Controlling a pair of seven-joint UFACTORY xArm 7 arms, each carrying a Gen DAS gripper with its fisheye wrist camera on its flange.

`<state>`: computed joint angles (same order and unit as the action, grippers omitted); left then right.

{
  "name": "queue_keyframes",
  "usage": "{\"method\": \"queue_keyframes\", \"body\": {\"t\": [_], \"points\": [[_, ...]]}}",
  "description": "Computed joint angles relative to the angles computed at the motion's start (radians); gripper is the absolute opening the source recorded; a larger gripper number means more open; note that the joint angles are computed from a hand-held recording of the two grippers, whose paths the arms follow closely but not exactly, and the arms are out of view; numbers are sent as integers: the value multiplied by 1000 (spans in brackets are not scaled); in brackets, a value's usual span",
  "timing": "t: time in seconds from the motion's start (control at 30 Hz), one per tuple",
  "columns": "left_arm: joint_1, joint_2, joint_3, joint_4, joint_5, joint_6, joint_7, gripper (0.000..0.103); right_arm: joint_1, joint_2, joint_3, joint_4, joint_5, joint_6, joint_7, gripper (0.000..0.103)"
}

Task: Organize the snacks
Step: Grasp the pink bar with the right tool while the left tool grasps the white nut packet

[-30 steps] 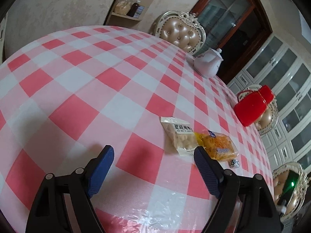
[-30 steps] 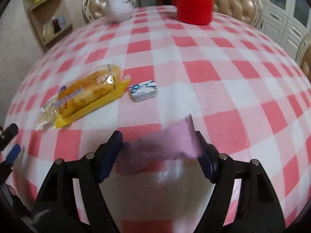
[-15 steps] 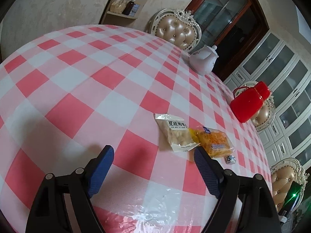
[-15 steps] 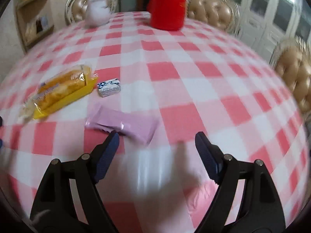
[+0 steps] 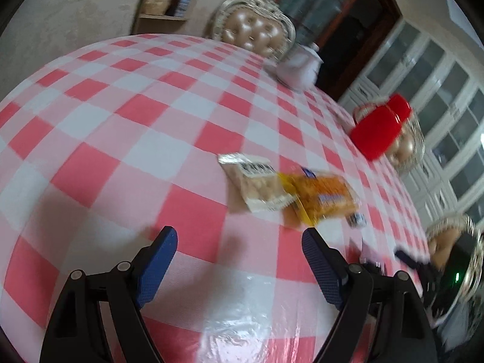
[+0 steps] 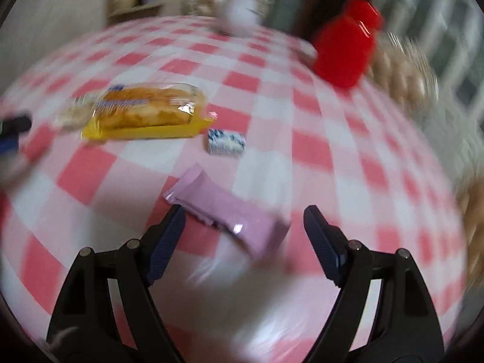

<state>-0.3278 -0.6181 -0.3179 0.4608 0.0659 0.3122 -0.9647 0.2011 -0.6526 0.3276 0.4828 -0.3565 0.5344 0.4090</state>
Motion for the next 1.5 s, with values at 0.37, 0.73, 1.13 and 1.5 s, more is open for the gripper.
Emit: {"method": "queue_keyframes", "body": {"t": [0.37, 0.73, 1.13, 1.5], "points": [[-35, 102, 81, 61, 59, 13, 331, 85, 119, -100, -85, -130, 307, -93, -136, 26], [-66, 280, 127, 195, 53, 32, 688, 85, 210, -321, -25, -153, 363, 53, 175, 26], [-100, 434, 186, 322, -166, 22, 1033, 76, 205, -350, -34, -159, 336, 76, 235, 26], [-33, 227, 31, 159, -59, 27, 678, 48, 223, -327, -55, -184, 335, 43, 243, 26]]}}
